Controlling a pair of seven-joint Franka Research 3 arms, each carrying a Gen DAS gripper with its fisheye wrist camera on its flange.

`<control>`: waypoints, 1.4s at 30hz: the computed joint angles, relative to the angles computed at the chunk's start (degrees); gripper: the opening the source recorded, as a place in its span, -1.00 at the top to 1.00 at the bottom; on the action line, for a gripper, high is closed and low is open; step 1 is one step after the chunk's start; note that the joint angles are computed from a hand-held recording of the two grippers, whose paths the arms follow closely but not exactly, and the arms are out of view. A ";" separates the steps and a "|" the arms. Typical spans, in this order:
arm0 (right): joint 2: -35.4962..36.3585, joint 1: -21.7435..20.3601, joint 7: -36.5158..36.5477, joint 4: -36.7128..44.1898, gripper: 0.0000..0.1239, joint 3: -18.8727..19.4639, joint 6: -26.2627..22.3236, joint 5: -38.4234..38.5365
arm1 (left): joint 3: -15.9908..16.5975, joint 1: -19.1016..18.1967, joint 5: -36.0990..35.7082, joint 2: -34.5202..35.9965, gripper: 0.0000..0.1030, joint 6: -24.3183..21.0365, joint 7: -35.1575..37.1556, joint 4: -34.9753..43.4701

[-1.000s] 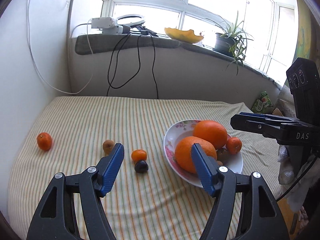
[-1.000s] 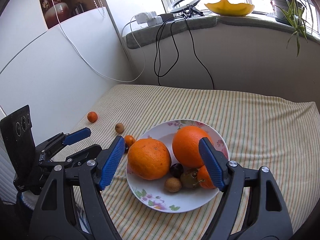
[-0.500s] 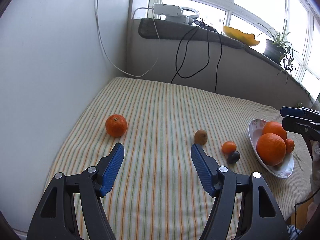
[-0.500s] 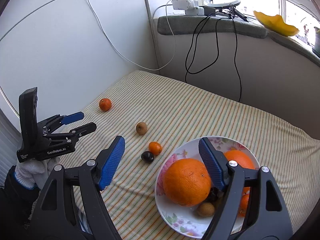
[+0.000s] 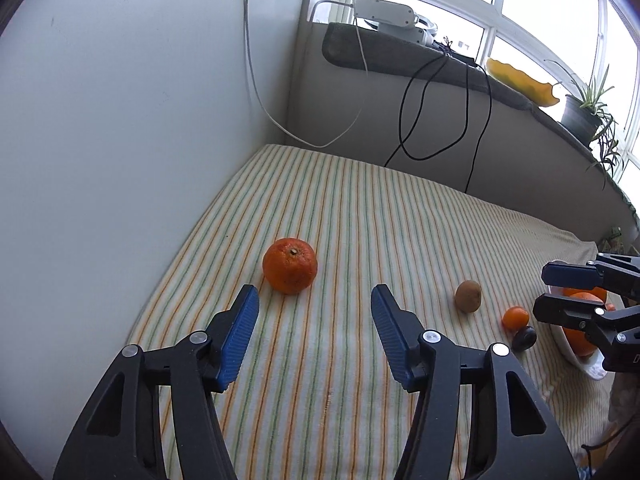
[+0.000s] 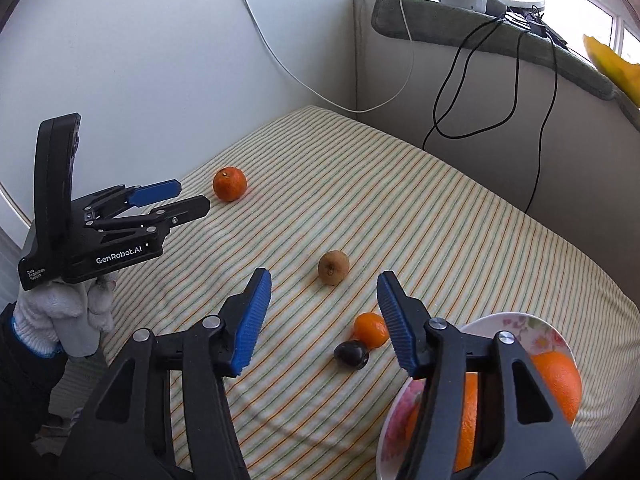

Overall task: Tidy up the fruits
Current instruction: 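Move the left gripper to another tangerine while the right gripper moves to a small brown fruit, then close the left gripper on the tangerine while the right gripper closes on the brown fruit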

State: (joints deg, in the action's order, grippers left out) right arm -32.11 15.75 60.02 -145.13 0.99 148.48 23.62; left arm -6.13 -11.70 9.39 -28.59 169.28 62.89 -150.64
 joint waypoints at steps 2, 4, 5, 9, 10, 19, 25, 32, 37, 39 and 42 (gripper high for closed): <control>1.78 -0.28 0.84 0.87 0.18 0.75 -0.26 -0.72 | 0.53 -0.18 -0.29 1.12 -0.08 0.33 0.22 0.50; 3.38 -0.93 2.33 1.53 0.18 2.00 -0.05 -2.30 | 1.23 -0.52 -0.89 2.04 -0.08 0.71 0.61 0.86; 4.00 -1.00 2.89 1.78 0.18 2.34 0.01 -2.88 | 1.46 -0.60 -1.11 2.39 -0.07 0.87 0.84 0.99; 6.30 -1.20 4.71 2.93 0.19 2.98 -0.30 -4.93 | 2.37 -1.21 -2.27 3.42 -0.06 1.19 2.05 1.50; 6.63 -1.17 5.05 3.13 0.19 2.93 -0.59 -5.23 | 2.53 -1.26 -2.56 3.64 -0.06 1.26 2.29 1.62; 10.64 -1.21 8.52 4.86 0.19 3.80 0.09 -8.68 | 3.10 -1.48 -4.90 6.84 -0.05 0.84 4.45 3.76; 12.60 -1.44 10.49 6.37 0.35 3.94 -0.80 -10.72 | 2.74 -1.09 -6.10 8.18 0.14 -0.16 5.73 4.84; 13.93 -1.53 11.42 7.33 0.50 3.44 -0.91 -11.27 | 1.37 0.40 -5.61 9.03 0.26 -0.64 5.09 5.55; 14.13 -1.70 12.10 7.59 0.59 3.57 -0.91 -11.93 | 0.55 1.21 -4.41 9.19 0.27 -0.55 4.13 5.70; 14.05 -1.67 12.20 7.54 0.59 3.58 -0.77 -12.05 | 1.14 0.71 -4.83 9.26 0.28 -0.37 4.51 5.73; 13.66 -1.21 11.62 7.45 0.60 3.20 -1.03 -11.22 | 1.57 0.32 -5.30 8.83 0.28 -0.07 4.93 5.23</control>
State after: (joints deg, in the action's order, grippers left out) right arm -18.45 14.54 71.64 -137.68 4.19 147.45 12.40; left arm -4.56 -11.38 4.09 -19.76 169.21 67.82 -145.41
